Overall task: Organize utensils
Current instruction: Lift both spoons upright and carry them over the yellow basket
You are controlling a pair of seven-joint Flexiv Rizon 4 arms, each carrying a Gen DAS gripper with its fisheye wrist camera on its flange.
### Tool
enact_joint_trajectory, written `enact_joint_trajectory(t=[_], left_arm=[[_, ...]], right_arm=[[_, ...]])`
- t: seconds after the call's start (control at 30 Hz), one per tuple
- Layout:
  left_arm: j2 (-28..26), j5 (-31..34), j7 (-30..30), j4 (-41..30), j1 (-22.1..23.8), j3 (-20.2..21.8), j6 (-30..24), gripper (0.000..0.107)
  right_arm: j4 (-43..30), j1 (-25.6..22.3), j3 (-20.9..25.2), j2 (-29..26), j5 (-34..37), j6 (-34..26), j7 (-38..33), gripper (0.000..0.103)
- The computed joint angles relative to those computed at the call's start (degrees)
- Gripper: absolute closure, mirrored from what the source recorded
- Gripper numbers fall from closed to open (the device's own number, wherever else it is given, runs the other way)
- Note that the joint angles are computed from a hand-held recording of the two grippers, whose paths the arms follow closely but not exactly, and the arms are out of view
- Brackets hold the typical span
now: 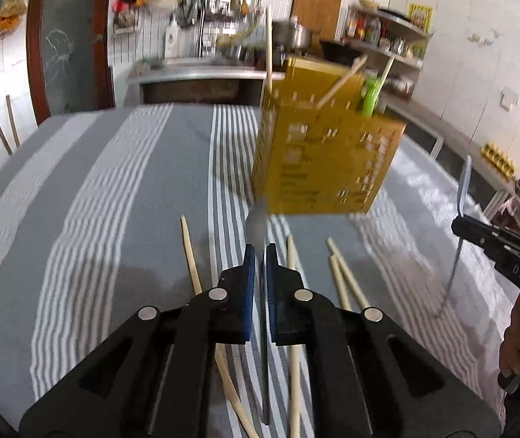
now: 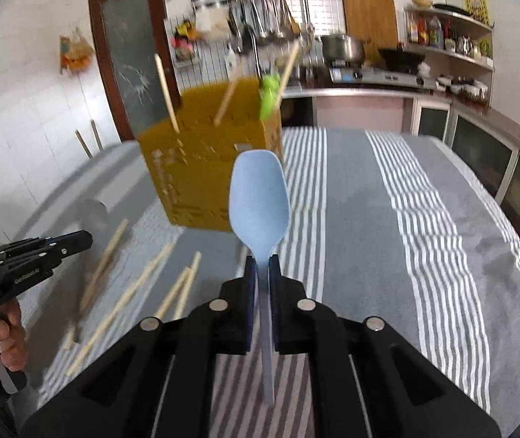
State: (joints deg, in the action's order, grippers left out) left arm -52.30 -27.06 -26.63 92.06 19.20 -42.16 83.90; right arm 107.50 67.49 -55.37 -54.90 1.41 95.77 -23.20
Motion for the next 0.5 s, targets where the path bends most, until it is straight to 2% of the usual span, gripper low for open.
enact_joint_trajectory(t=[0.07,0.1,0.13,0.17,0.23,0.3,0.37,0.43,0.5], left_arm=[[-0.3,0.4,1.3,2.1,2.8,-4.1,3.0,0.102],[0.4,-0.6,2.1,2.6,2.6,-3.9,3.3,0.102],[0.8,2.3,-0.6,2.0,1.7,-1.8,2.2,0.103],[1.4,2.1,-1.5,1.3,0.1,0.6,0.9,0.103],[2.4,2.0,-4.4,-1.8,-5.1,8.5,-4.2,0.103],[2.4,1.2,-4.6,-2.8,-7.2,11.6,-5.9,0.103],[2.0,1.7,-5.1,-4.4,-10.7,16.0,-6.2,0.094],[1.2,2.5,-7.2,-7.2,-14.5,21.4,-9.6,0.081],[-0.3,4.4,-10.3,-10.4,-18.5,26.9,-11.6,0.076]], right_arm=[[0.9,2.0,-2.0,-0.6,0.7,0.7,0.4,0.095],[1.1,2.5,-2.5,-0.6,0.8,0.5,0.1,0.095],[1.2,2.6,-2.6,-0.5,0.9,0.4,-0.2,0.095],[1.1,2.8,-2.9,-0.6,0.9,-0.1,-0.3,0.096],[1.4,3.1,-3.2,-0.6,0.9,-0.3,-0.2,0.095],[1.5,3.0,-3.0,-0.4,0.9,-0.2,-0.4,0.096],[1.5,2.7,-2.6,-0.4,1.0,0.2,-0.5,0.096],[1.7,2.7,-2.4,-0.2,1.0,0.4,-0.9,0.095],[2.0,2.7,-2.4,-0.1,1.4,0.8,-1.1,0.096]])
